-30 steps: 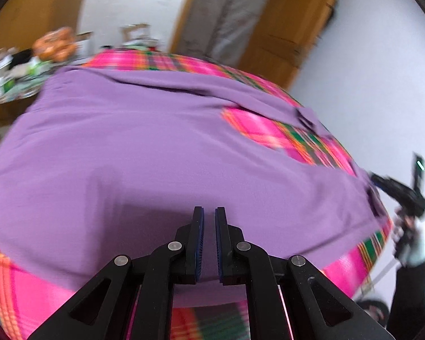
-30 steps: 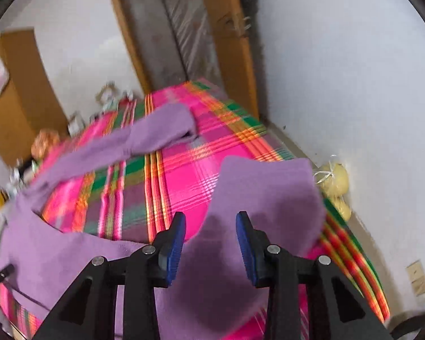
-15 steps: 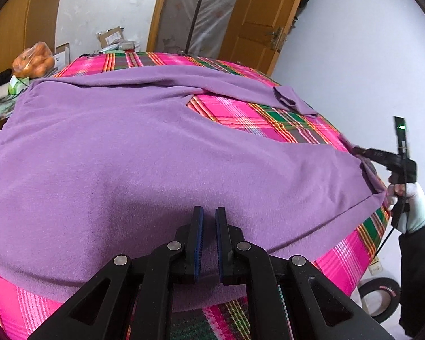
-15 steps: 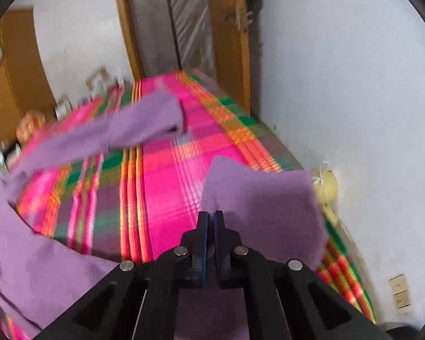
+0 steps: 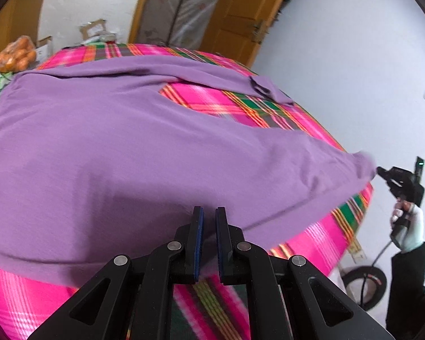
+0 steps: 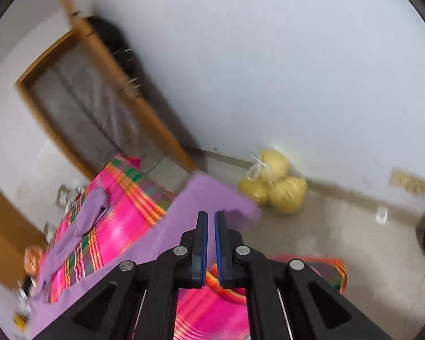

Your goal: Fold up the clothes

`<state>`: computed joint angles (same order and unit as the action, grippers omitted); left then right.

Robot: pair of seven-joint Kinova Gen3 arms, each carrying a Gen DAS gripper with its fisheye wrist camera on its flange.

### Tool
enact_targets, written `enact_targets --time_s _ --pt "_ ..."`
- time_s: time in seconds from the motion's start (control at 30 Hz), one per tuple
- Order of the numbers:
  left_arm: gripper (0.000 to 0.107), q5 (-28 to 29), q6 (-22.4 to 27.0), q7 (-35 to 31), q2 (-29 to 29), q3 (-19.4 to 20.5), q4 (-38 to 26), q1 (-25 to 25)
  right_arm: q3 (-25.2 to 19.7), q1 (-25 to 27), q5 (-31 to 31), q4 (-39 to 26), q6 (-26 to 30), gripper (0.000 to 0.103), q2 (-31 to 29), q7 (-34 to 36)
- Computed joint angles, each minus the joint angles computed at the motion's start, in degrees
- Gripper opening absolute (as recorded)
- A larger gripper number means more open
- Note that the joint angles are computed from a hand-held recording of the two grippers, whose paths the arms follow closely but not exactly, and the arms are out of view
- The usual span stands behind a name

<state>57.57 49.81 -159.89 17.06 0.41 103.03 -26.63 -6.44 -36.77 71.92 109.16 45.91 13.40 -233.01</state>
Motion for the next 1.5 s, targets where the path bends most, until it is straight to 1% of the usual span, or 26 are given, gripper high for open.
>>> enact_targets --time_s 0.03,0.1,0.13,0.17,0.23,0.3,0.33,0.4,0.43,0.53,0.63,0.7,0.73,0.8,0.83,0.9,0.97,1.0,1.07,1.1,1.17,1.27,1.33,1.37,1.43,1.5 --pt "0.008 0.1 0.9 -0.6 -0.1 0.1 0.2 -0.3 0.0 0.0 -0.2 0.9 0.1 0.007 -0.6 -1.4" --pt "0.008 -0.5 4.0 -1.0 0.3 0.2 -0.4 -0.7 -2.1 1.9 0.1 1.5 0.0 0.013 -1.0 -1.4" --pt "0.008 -1.1 6.2 -0.6 0.9 0.2 -1.2 -0.9 -3.2 3.2 0.5 1.4 -0.7 0.019 -1.1 -0.9" --pt "0.008 -1.7 7.6 -0.4 1.3 0.8 -1.6 -1.4 -5.3 5.4 1.4 1.3 -1.5 0.022 -0.9 -0.6" --pt "0.008 -1.9 7.8 -1.9 0.7 0.4 -1.0 -0.5 -10.6 10.0 3.1 0.5 -1.3 0.024 -0.2 0.6" --pt "0.008 -1.6 8.9 -2.7 0.5 0.3 -1.0 -0.6 -13.2 11.9 4.3 -0.4 -1.3 0.027 0.6 2.1" --pt "0.008 -1.5 9.4 -3.1 0.5 0.3 -1.0 -0.6 -13.0 11.6 4.6 -0.8 -1.7 0.029 0.9 3.0" --pt "0.008 -1.1 9.5 -3.6 0.2 0.1 -0.8 -0.4 -10.6 8.8 5.1 -1.5 -2.8 0.029 1.2 5.7" --pt "0.008 -0.8 9.0 -3.8 0.0 -0.1 -0.6 -0.1 -10.5 8.3 5.4 -2.2 -3.4 0.029 1.6 8.0" --pt "0.008 -1.0 6.9 -2.4 0.3 -0.4 -0.9 0.9 -13.5 9.8 7.7 -4.7 -5.1 0.029 3.7 15.0" --pt "0.008 -1.3 5.6 -2.1 0.7 0.0 -1.0 1.3 -12.0 7.4 9.1 -6.8 -7.9 0.029 6.1 22.0" --pt "0.008 -1.9 6.1 -2.7 0.7 0.2 -1.1 1.1 -12.5 7.8 8.2 -8.0 -10.1 0.029 8.0 26.6" --pt "0.008 -2.1 6.9 -3.2 0.8 0.3 -1.2 0.8 -13.6 8.6 7.3 -8.6 -10.2 0.029 8.9 29.0" --pt "0.008 -2.4 8.5 -4.3 0.8 0.3 -1.3 0.3 -13.8 8.1 5.5 -9.5 -8.6 0.029 9.1 33.6" --pt "0.008 -2.1 8.5 -4.9 0.7 0.3 -1.2 0.1 -13.2 7.9 3.6 -10.2 -8.7 0.029 8.9 36.0" --pt "0.008 -1.0 7.9 -5.7 0.4 0.0 -0.6 -0.2 -9.6 6.2 -0.1 -11.1 -10.0 0.032 8.2 40.6" --pt "0.008 0.5 5.4 -5.3 -0.1 -0.7 0.0 -0.3 -5.0 3.9 -1.8 -11.4 -11.0 0.041 7.4 44.4" --pt "0.008 1.3 3.9 -4.7 -0.3 -1.0 0.3 -0.4 -3.6 3.5 -2.1 -11.7 -10.9 0.041 7.3 45.4" --pt "0.008 2.2 2.3 -2.9 -0.1 -1.7 0.0 -1.0 -2.2 5.6 -4.7 -11.5 -11.7 0.041 6.7 46.2" --pt "0.008 2.4 1.9 -1.9 0.0 -1.9 -0.3 -1.3 -2.6 8.3 -7.0 -11.0 -13.5 0.042 5.8 46.8" --pt "0.008 2.9 1.2 -0.5 0.4 -2.1 -0.8 -2.2 -3.4 13.6 -11.7 -9.9 -18.2 0.049 5.0 46.7" --pt "0.008 2.7 0.3 1.0 0.9 -2.0 -1.5 -2.9 -6.4 21.6 -18.7 -8.8 -25.2 0.049 6.5 48.1" --pt "0.008 2.2 -0.1 1.9 1.4 -1.6 -2.2 -3.0 -9.6 26.9 -23.3 -8.2 -29.9 0.047 7.4 51.9" --pt "0.008 1.9 -0.3 2.4 1.6 -1.4 -2.5 -2.9 -11.6 29.5 -25.2 -8.0 -32.2 0.034 7.8 54.2" --pt "0.008 1.2 -0.8 3.2 1.7 -1.0 -2.7 -2.9 -13.3 31.7 -26.2 -7.2 -35.2 0.019 7.5 56.9" --pt "0.008 0.6 -1.1 3.8 1.7 -0.7 -2.7 -2.8 -11.9 30.0 -24.7 -7.4 -34.4 0.016 7.1 55.9"
